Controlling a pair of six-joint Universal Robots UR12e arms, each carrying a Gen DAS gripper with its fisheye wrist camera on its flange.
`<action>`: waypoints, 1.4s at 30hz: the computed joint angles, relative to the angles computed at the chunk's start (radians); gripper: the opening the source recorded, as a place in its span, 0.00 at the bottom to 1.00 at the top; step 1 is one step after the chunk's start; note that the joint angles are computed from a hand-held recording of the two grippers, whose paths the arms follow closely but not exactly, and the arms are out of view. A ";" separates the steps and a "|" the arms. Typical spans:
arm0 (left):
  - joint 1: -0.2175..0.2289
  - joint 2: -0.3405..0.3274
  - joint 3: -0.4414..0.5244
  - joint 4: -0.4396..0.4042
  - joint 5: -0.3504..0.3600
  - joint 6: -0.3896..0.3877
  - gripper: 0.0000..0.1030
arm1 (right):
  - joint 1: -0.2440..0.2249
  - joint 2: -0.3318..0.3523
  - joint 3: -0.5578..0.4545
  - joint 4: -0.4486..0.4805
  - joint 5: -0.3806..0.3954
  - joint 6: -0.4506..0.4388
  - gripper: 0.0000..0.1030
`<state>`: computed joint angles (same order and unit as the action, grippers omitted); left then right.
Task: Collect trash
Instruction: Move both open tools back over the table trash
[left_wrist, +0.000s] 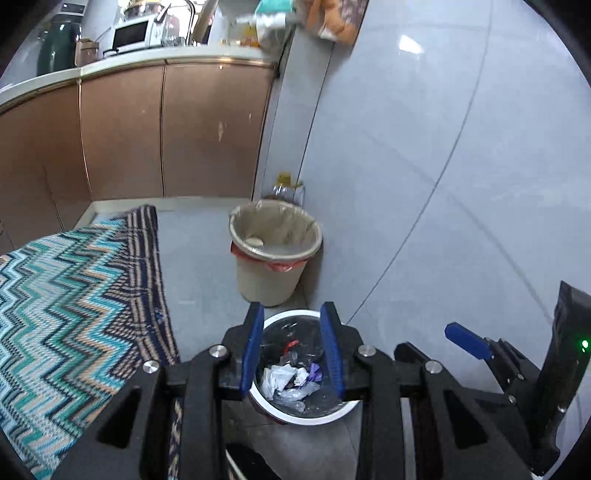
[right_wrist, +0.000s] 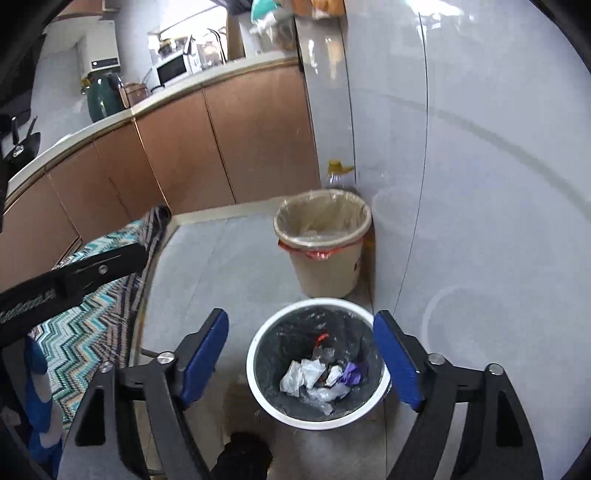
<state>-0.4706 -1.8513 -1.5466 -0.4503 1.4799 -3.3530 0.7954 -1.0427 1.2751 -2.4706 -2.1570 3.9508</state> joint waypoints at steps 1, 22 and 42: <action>0.002 0.016 -0.013 0.002 -0.004 0.002 0.29 | 0.006 -0.002 -0.005 -0.001 -0.016 -0.004 0.82; 0.035 0.336 -0.280 0.231 0.112 -0.005 0.51 | 0.181 0.040 -0.195 -0.221 -0.314 -0.303 1.00; 0.118 0.633 -0.527 0.242 0.262 0.019 0.52 | 0.289 0.126 -0.335 -0.411 -0.247 -0.523 1.00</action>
<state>-0.3525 -1.2182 -2.0733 -0.2079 1.7422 -3.3339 1.0848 -0.9168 0.9400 -2.8813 -2.4040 3.4275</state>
